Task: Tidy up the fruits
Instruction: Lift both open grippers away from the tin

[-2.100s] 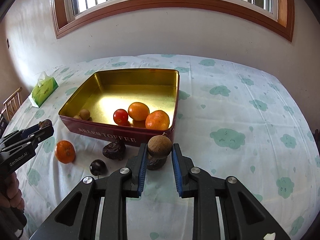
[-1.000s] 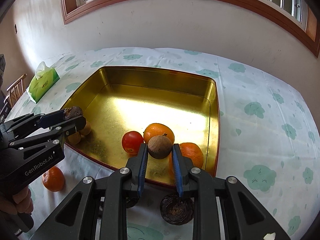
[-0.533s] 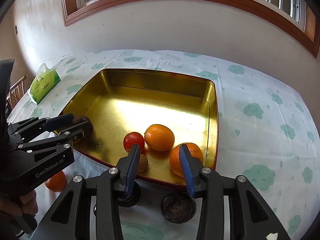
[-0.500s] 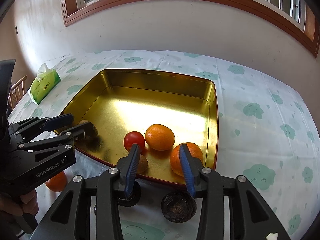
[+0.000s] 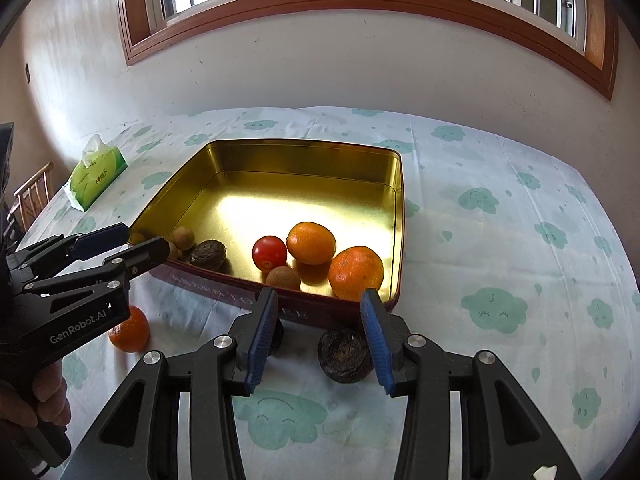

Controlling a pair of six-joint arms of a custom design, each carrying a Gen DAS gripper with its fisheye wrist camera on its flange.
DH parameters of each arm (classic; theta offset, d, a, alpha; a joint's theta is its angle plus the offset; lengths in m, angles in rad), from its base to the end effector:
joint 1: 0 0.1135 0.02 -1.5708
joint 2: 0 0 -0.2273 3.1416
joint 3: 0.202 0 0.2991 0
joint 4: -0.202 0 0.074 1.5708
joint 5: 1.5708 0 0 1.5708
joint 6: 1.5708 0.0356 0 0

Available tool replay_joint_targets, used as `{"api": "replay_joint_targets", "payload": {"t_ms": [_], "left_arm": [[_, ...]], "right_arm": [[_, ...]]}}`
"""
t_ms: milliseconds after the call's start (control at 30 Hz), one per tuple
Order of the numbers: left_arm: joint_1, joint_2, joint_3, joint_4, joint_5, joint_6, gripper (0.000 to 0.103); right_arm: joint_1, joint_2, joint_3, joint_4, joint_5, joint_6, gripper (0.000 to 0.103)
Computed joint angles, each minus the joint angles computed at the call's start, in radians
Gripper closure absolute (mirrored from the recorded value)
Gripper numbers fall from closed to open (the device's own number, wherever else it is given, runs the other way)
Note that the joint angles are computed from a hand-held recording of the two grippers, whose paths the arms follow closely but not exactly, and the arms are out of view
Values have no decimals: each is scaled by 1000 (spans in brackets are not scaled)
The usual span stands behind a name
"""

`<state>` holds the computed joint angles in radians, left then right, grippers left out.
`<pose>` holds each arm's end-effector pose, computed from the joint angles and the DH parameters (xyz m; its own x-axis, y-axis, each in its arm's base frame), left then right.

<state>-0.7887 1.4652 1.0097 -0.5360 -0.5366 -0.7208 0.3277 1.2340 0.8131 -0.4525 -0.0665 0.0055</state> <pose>0.2545 -0.2304 0.1770 -0.7153 -0.0848 -0.6936 -0.0793 0.9960 -0.0399 0.2901 0.1011 0.1791 -0.7277 -0.2416 -0.6419 -0.3575 0.9323 0.0545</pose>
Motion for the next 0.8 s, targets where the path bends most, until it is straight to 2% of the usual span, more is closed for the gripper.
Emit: {"api": "replay_joint_targets", "payload": {"t_ms": [200, 367, 600, 800], "left_arm": [[-107, -109, -98, -65, -72, -106, 48], [-192, -183, -188, -115, -98, -236, 48], [-276, -206, -262, -162, -101, -406, 48], [-327, -205, -269, -197, -123, -475, 48]], "right_arm": [[-18, -163, -125, -46, 1, 6, 62], [-44, -303, -233, -95, -4, 3, 62], [-71, -465, -344, -166, -10, 2, 62], [-65, -568, -395, -213, -9, 16, 62]]}}
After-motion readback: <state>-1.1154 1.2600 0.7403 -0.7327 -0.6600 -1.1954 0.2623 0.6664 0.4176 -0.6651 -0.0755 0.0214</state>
